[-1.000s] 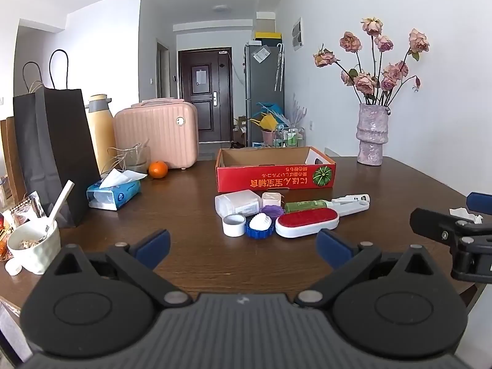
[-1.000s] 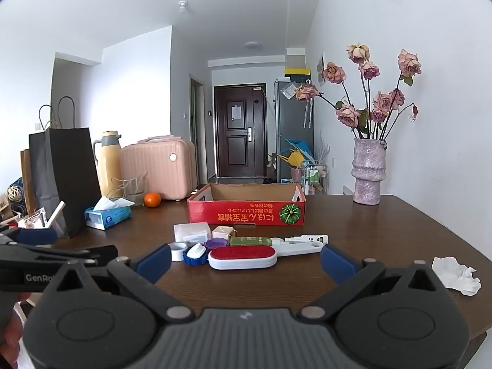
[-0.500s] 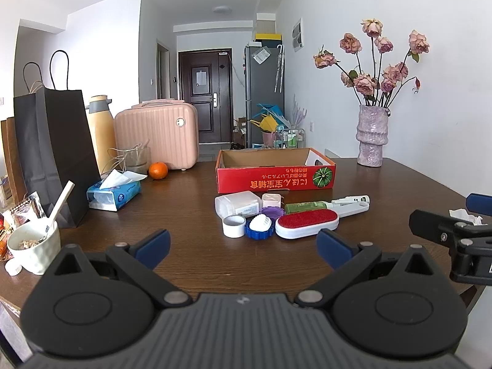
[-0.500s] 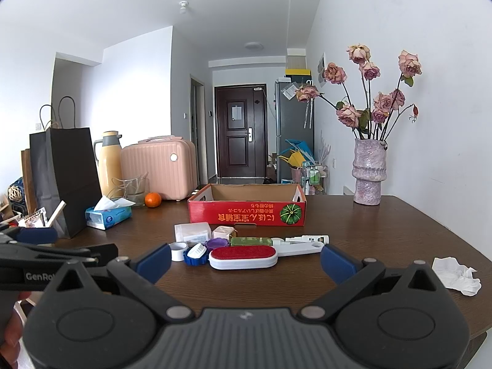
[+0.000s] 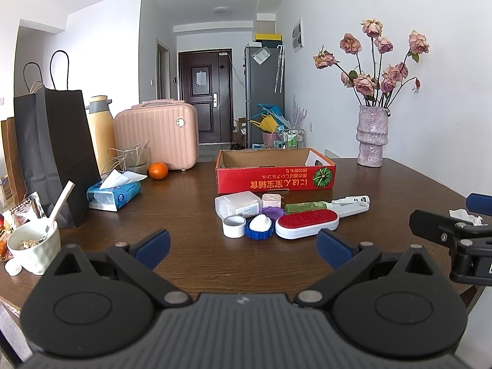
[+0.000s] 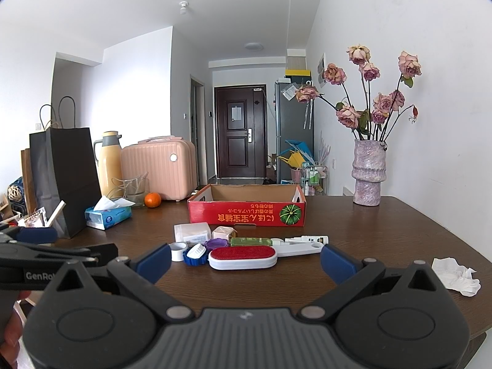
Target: Organize rigid objects
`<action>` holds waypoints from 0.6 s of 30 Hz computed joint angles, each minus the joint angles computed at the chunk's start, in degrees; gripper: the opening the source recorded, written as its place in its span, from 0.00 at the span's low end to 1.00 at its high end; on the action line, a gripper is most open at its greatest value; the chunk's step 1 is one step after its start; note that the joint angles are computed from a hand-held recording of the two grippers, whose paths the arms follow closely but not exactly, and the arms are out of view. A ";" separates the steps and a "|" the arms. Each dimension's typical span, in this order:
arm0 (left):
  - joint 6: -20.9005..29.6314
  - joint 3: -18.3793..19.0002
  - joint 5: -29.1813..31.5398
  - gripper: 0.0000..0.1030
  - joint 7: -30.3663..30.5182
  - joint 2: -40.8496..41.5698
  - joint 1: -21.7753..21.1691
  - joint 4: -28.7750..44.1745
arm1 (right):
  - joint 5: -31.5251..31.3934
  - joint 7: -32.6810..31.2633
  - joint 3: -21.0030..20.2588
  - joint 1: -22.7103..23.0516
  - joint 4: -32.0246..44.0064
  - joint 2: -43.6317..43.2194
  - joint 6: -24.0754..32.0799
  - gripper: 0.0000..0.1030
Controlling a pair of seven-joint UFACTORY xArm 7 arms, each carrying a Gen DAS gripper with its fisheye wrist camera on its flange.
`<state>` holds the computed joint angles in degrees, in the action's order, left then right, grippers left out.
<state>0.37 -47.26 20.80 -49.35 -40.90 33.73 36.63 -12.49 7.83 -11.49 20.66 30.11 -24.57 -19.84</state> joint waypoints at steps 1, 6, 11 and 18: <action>-0.04 -0.07 -0.01 1.00 -0.02 -0.06 0.09 0.01 | 0.01 0.01 0.07 -0.07 -0.06 -0.01 -0.06 1.00; -0.05 0.28 -0.11 1.00 0.28 -0.12 -0.12 0.03 | -0.14 0.09 0.02 -0.08 -0.09 -0.09 -0.05 1.00; -0.13 0.27 -0.20 1.00 0.37 -0.14 -0.09 0.00 | -0.13 0.12 0.19 -0.19 -0.03 -0.10 -0.02 1.00; -0.10 0.18 -0.32 1.00 0.40 -0.19 -0.04 -0.01 | 0.01 0.10 0.45 -0.41 -0.14 -0.13 -0.11 1.00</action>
